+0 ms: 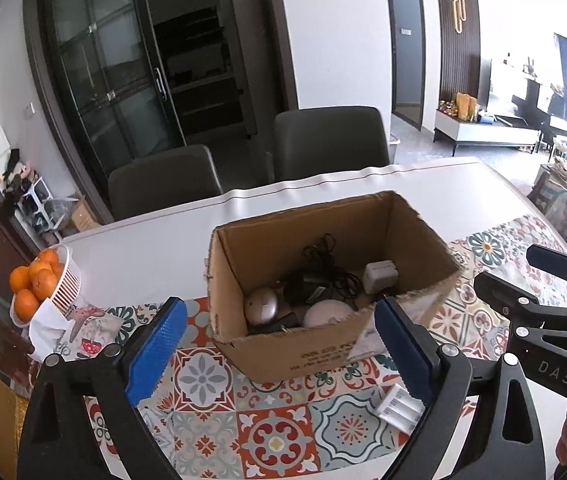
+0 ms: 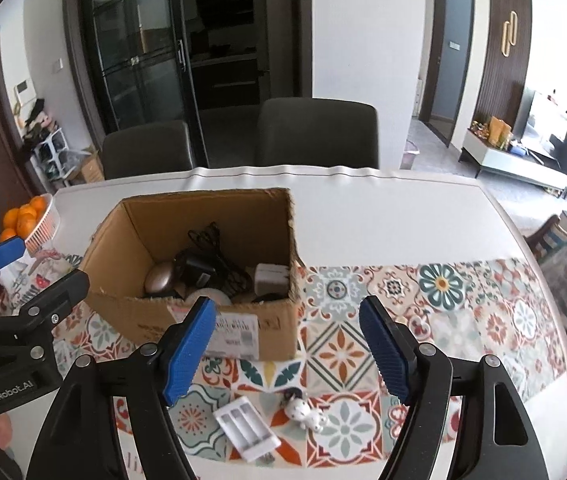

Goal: Organize rigid objects
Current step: 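Withdraw both tools from the box toward the white charger and figurine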

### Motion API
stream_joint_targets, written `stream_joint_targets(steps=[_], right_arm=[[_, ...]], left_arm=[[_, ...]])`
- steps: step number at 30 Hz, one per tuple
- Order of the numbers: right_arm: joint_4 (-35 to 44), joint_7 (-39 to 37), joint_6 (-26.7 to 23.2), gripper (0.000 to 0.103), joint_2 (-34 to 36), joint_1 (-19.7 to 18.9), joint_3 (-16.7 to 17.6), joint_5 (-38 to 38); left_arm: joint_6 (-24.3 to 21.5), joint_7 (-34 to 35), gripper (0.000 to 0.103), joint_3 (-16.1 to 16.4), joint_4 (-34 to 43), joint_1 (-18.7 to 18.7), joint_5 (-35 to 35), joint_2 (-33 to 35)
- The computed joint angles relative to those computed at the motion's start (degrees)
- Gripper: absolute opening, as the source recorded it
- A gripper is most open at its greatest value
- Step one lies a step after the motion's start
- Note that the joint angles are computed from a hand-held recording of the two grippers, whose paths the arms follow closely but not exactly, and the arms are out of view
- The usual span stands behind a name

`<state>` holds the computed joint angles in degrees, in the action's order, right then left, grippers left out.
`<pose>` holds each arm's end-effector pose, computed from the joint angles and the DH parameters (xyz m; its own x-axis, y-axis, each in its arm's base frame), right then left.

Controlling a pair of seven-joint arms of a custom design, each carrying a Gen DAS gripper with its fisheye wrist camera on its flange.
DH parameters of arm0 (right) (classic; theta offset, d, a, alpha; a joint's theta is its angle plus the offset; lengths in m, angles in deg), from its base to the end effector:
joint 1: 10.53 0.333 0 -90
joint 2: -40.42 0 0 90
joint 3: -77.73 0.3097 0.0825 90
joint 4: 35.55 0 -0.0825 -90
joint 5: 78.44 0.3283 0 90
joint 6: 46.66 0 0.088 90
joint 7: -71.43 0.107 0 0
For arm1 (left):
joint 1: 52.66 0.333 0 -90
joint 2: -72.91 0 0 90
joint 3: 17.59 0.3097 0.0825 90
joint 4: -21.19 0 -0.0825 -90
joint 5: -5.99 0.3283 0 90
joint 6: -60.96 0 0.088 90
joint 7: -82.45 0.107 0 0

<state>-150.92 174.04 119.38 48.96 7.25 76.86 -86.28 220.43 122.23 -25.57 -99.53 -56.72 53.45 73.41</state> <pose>0.5551 0.1777 0.4915 0.2070 -0.9778 -0.0321 -0.7285 -0.1322 -0.6722 0.5179 -0.1441 0.5005 0.0322 -0.9916 -0.1256 -0.6965 0.0678 -0.7144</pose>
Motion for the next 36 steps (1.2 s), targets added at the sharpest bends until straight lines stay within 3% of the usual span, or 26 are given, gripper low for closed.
stream_joint_targets(steps=[9,17,36], right_arm=[[-8.2,-0.4,3.0,0.075,-5.3,-2.6,0.8,2.3],[-15.7,1.8,6.6,0.075,-8.5,-5.3,1.5,-1.5],[-25.2,-1.0,11.3,0.075,-8.5,-7.8,2.7,1.4]], left_arm=[[1.7,-0.9,0.099,-1.5,-2.7,-1.5,1.1,-1.3],[3.8,-1.8,0.099,-2.0,-5.3,-2.9,1.4,-0.2],[11.1,0.7,0.099,-1.3,-9.7,-5.8,-3.4,5.6]])
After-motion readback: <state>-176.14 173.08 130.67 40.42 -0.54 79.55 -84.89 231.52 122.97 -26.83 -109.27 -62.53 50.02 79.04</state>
